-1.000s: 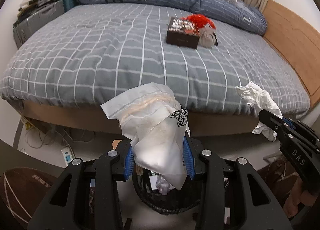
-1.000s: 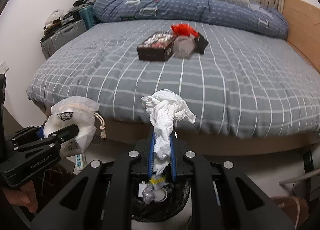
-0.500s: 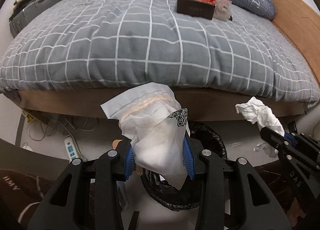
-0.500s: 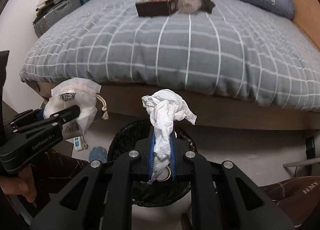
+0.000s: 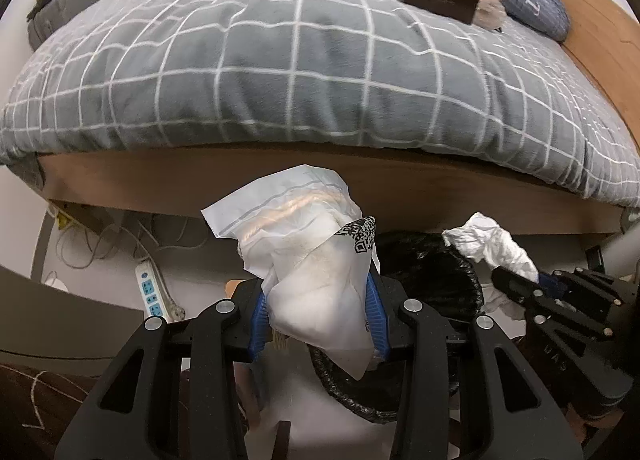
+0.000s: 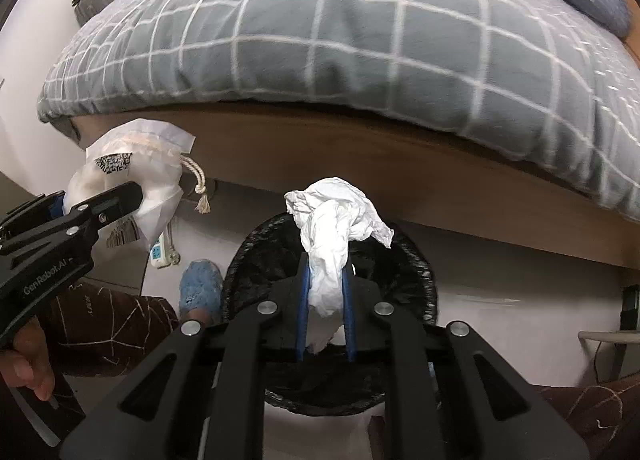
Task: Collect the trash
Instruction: 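Carry the drawstring bag and tissue off the bed over the trash bin, then open the right tool to drop the tissue while the left tool drops the drawstring bag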
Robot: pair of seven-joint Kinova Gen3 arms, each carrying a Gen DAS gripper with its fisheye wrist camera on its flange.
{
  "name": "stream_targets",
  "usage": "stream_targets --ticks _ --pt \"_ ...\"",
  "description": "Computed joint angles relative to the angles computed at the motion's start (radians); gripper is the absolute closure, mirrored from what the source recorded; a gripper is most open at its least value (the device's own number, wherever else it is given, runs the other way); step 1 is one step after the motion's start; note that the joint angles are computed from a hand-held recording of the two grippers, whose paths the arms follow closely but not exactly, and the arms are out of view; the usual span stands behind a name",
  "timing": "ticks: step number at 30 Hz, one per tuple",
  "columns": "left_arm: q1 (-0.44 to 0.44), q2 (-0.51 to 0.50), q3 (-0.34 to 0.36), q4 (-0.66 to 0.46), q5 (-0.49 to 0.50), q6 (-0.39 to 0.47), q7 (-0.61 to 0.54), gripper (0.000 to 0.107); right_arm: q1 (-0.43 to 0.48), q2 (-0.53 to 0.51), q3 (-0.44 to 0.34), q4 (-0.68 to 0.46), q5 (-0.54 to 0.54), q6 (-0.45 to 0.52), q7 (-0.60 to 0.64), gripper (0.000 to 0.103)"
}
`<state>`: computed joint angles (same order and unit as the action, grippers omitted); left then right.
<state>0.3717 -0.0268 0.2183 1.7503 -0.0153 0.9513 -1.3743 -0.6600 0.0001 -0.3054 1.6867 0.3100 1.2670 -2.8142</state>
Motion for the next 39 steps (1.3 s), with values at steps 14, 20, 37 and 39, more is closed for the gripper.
stream_targets --ticks 14,20,37,39 --pt "-0.025 -0.001 -0.015 0.014 0.03 -0.004 -0.038 0.068 -0.039 0.051 0.018 -0.027 0.04 -0.014 -0.029 0.043" --pt "0.005 0.016 0.009 0.012 0.004 -0.005 -0.013 0.068 -0.038 0.002 0.007 0.006 0.09 0.043 -0.1 0.017" --pt "0.184 0.106 0.07 -0.039 -0.076 -0.004 0.116 0.065 0.06 -0.145 -0.084 0.068 0.143 0.193 -0.185 0.008" --pt "0.204 0.112 0.071 -0.047 -0.092 -0.002 0.132 0.059 0.069 -0.151 -0.089 0.064 0.145 0.2 -0.181 0.008"
